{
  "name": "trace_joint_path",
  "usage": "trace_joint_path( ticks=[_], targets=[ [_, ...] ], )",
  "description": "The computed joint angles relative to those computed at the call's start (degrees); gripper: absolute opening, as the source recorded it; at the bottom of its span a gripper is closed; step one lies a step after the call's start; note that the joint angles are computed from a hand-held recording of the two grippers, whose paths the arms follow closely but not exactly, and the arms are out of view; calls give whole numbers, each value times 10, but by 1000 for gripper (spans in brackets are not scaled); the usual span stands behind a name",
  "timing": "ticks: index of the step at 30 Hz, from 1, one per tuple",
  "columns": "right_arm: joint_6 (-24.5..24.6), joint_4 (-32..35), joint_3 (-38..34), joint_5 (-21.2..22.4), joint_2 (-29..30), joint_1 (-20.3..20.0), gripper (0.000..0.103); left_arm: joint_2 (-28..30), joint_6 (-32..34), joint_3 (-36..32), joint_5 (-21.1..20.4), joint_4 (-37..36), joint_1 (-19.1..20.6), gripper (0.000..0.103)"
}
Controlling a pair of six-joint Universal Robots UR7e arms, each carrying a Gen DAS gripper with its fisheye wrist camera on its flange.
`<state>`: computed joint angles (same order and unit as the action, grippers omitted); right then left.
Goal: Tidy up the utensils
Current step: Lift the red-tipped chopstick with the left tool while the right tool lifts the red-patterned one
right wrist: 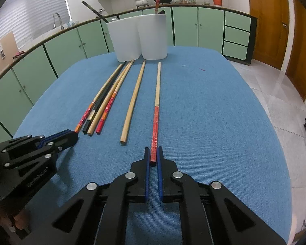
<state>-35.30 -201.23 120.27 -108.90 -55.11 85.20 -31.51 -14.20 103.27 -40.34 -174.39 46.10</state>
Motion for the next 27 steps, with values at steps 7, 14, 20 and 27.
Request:
trace_joint_path(
  ticks=[7, 14, 20, 27],
  targets=[
    [-22, -33, 6, -4, -12, 10, 6, -8, 29, 9, 31, -49, -18, 6],
    [-37, -47, 12, 22, -47, 28, 6, -22, 95, 8, 63, -138, -43, 5],
    [-44, -35, -7, 53, -75, 45, 6, -25, 163, -22, 70, -213, -55, 5],
    [-26, 15, -60, 86, -92, 60, 6, -16, 227, -78, 59, -257, -54, 5]
  ],
)
